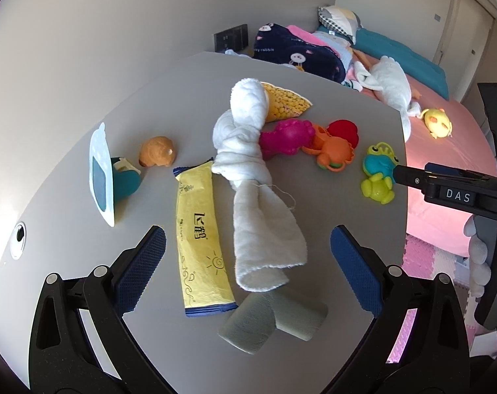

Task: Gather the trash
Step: 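Move both open tools back over the table toward the remaining items, then grasp the yellow wrapper packet with the left tool while the right tool grasps the teal frog toy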

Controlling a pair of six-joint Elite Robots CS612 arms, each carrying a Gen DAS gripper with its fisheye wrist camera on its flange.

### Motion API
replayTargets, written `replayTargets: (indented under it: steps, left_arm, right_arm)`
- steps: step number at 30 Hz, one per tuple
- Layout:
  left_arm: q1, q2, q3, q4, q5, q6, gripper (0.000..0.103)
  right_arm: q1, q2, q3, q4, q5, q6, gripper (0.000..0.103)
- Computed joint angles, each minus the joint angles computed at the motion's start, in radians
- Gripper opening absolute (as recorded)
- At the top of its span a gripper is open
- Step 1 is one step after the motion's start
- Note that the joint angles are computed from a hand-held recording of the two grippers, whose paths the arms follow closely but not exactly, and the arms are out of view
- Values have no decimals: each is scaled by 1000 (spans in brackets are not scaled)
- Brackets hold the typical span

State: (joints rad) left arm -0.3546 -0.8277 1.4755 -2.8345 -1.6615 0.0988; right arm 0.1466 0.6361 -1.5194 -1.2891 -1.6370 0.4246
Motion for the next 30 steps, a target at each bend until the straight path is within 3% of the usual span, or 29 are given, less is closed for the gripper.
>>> replayTargets:
  steps: [11, 18, 21, 23, 26, 29, 30]
  left_arm:
    - [40, 53, -70, 43, 11, -122, 96]
    - [49, 91, -124, 126, 25, -142, 78]
    - [49, 104, -143, 153, 22, -133, 64]
    - [46, 108, -145, 144, 38, -129, 61]
    - [40, 111, -146, 132, 74, -119, 55]
    - [38, 111, -143, 120, 104, -120, 37]
    - [41, 111, -145, 123, 101, -124, 35]
  right_arm:
    - [9, -26, 83, -7, -22, -23, 80]
    - [14, -26, 106, -28, -30, -32, 80]
    - [23, -28, 117, -40, -66, -65, 73]
    - [28, -27, 121, -55, -82, -94, 60]
    - [31, -28, 125, -60, -80, -120, 59]
    - [33, -30, 129, -60, -73, -128, 59]
    - [33, -31, 128, -58, -66, -131, 59]
